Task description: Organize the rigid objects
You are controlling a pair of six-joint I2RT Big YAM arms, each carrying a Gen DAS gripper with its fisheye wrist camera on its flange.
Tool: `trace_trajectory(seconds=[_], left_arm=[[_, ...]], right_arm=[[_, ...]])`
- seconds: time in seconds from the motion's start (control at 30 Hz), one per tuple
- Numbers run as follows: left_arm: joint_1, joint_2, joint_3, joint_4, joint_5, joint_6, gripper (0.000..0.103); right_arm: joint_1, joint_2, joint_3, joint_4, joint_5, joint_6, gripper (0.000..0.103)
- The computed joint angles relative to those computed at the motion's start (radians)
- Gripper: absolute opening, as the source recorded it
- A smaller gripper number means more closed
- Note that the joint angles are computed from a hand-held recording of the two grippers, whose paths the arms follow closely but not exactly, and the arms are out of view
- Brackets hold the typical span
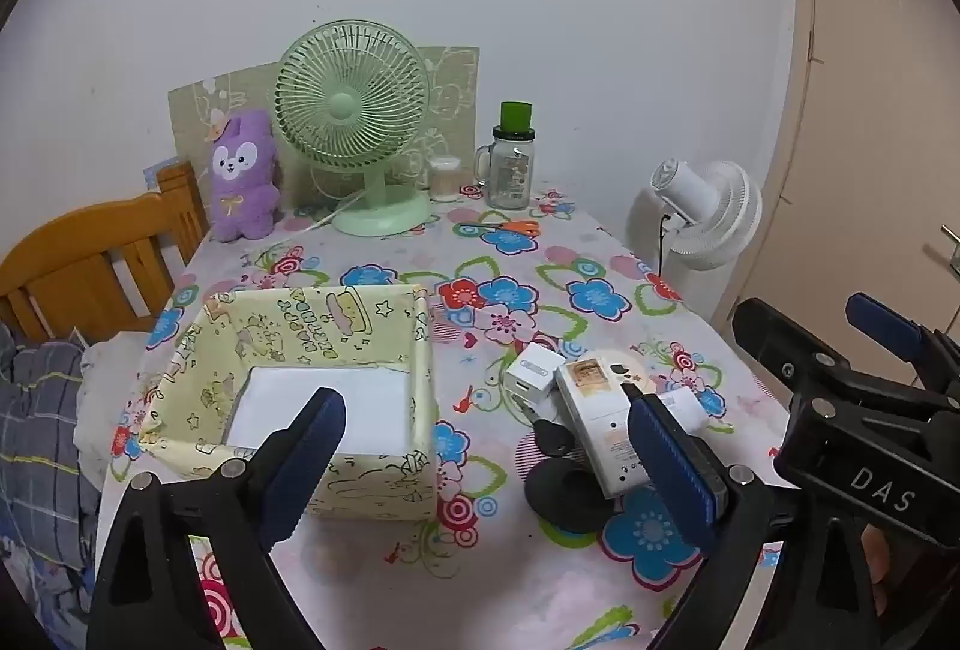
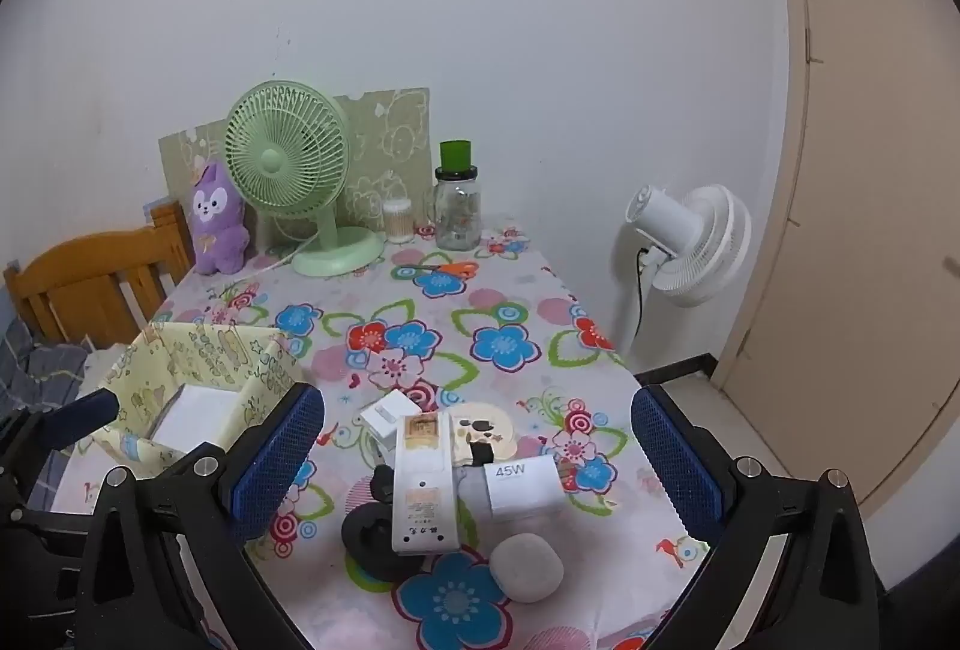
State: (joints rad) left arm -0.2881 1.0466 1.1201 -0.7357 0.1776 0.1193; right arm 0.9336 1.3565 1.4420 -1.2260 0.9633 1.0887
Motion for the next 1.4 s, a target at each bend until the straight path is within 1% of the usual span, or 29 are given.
trace_trajectory(seconds=[0.03,0.1,0.13,0.17,0.23,0.3,0.33,0.37,0.57,1.3,1.4], left_arm=[[-0.005,-0.004,-0.005,0.009,-0.008,0.003,0.097],[-0.024,-0.014,-0.015,0.029,-0.040,0.008,0.097],[-0.020,-0.001,-0.006,0.021,-0.005,0.003,0.096],[-0.023,-0.020,-0.027,0.049,-0.007,0.002,0.097],[-0.006,-0.016,-0.014,0.034,0.025,-0.004,0.097],[-0.010,-0.015,-0.014,0.033,0.026,-0.005,0.097],[-0.012,-0.015,-0.015,0.034,0.025,-0.007,0.097],[0.010,-0.005,-0.006,0.031,0.057,0.003,0.097],[0.013,-0.007,-0.009,0.042,0.068,0.004,0.097],[0.033,-0.007,-0.003,0.046,0.068,0.010,0.097],[0.025,-0.011,-0.009,0.065,0.041,0.020,0.097]], right_arm=[[-0.002,0.011,0.019,-0.042,-0.016,0.018,0.103],[-0.001,0.013,0.022,-0.047,-0.015,0.024,0.103],[-0.001,0.014,0.023,-0.049,-0.015,0.027,0.103],[0.000,0.014,0.023,-0.049,-0.015,0.030,0.103],[0.000,0.010,0.021,-0.042,-0.017,0.032,0.103],[-0.001,0.008,0.021,-0.043,-0.016,0.037,0.103],[0.012,0.002,0.035,-0.090,0.003,0.063,0.103],[0.017,0.019,0.054,-0.117,0.011,0.081,0.103],[0.014,0.034,0.069,-0.147,0.019,0.105,0.103],[0.014,0.035,0.072,-0.151,0.030,0.105,0.103],[0.015,0.036,0.073,-0.151,0.028,0.103,0.103]])
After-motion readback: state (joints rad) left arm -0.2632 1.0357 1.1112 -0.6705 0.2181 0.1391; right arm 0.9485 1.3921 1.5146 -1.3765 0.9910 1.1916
